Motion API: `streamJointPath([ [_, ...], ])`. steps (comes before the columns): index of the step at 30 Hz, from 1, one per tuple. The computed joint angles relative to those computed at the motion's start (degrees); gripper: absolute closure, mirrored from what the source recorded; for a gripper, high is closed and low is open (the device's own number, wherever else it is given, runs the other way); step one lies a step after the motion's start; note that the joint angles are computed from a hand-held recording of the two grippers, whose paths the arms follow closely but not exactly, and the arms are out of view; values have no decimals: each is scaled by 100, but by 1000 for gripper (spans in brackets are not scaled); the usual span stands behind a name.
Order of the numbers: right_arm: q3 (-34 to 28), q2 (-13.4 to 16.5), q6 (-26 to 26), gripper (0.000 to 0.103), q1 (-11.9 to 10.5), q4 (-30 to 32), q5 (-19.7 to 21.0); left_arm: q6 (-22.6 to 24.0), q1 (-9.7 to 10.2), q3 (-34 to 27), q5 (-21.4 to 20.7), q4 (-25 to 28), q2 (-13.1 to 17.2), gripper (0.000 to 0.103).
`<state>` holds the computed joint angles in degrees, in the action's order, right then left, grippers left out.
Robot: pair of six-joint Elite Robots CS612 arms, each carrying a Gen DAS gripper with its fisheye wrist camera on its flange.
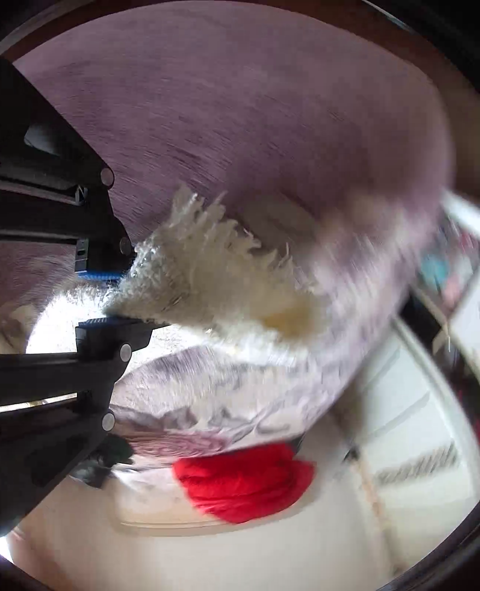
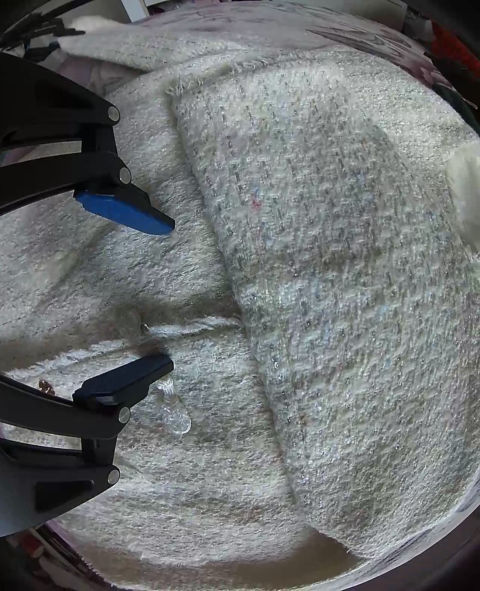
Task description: Fold large clothes
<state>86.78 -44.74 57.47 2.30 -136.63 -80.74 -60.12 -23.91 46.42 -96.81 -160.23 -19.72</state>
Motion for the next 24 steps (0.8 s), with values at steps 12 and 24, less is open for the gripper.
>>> streamJointPath([
  [12, -137, 56, -272, 31, -117, 375, -359, -1076, 416, -1342, -1969, 317, 1173, 68],
  [24, -1638, 570, -1233, 16, 352, 2556, -3238, 1327, -142, -2011, 608, 2231, 879, 90],
])
